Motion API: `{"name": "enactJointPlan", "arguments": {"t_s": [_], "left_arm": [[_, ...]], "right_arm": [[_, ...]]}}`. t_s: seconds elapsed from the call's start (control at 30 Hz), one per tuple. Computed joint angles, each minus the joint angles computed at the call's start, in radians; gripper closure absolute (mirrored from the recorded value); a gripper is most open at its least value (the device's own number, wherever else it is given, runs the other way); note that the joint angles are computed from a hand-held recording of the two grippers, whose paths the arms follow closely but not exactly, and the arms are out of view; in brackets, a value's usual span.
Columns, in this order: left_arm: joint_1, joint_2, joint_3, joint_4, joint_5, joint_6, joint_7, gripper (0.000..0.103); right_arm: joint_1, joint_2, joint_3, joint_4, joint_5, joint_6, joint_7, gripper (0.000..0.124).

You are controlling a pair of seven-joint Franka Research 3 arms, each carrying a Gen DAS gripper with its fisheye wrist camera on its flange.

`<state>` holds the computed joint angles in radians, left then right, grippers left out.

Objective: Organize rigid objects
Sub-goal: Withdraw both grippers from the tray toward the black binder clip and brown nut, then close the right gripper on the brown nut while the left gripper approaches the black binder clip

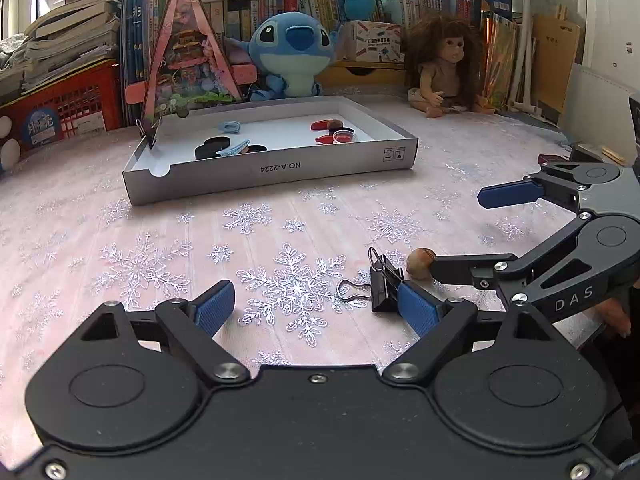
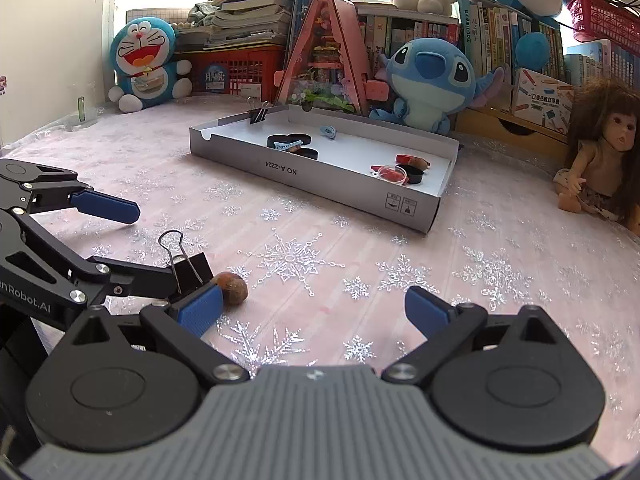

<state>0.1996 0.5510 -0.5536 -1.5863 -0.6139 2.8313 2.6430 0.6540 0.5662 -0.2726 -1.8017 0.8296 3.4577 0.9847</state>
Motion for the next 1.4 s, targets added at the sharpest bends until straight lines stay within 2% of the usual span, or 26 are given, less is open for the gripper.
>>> {"name": "enactJointPlan", "arguments": {"t_s": [0.1,0.43,0.63,0.77,0.87,0.9,1.17,1.3,1.4], "left_arm": [[-0.011,0.005,0.011,0.005,0.011,0.014,-0.017,0.015],[-0.043,0.043,0.052,0.052,0.130,0.049,-0.168,0.015],[-0.046,0.065,0.063,0.078,0.208,0.062,-0.274,0.015],[-0.071,0.069,0.099,0.081,0.285,0.086,-0.354,0.015],[-0.056,0.075,0.082,0.083,0.319,0.088,-0.385,0.015],[-0.051,0.075,0.077,0.081,0.328,0.088,-0.393,0.015],[-0.008,0.073,0.015,0.066,0.344,0.079,-0.397,0.015],[0.024,0.069,-0.032,0.050,0.321,0.069,-0.353,0.015],[0.029,0.064,-0.042,0.038,0.308,0.069,-0.326,0.015]], "right_arm": [[-0.009,0.003,0.010,0.004,-0.004,0.004,0.001,0.022],[-0.118,-0.005,0.137,0.007,-0.108,0.027,0.036,0.030],[-0.226,-0.012,0.259,0.000,-0.236,0.029,0.102,0.049],[-0.209,-0.009,0.238,0.004,-0.258,0.011,0.121,0.074],[-0.213,-0.012,0.240,-0.007,-0.272,0.020,0.143,0.093],[-0.206,-0.012,0.231,-0.010,-0.267,0.023,0.146,0.095],[-0.121,-0.010,0.132,-0.016,-0.162,0.035,0.126,0.098],[-0.089,-0.006,0.097,-0.012,-0.095,0.037,0.103,0.098],[-0.075,-0.001,0.083,-0.006,-0.052,0.040,0.088,0.098]]}}
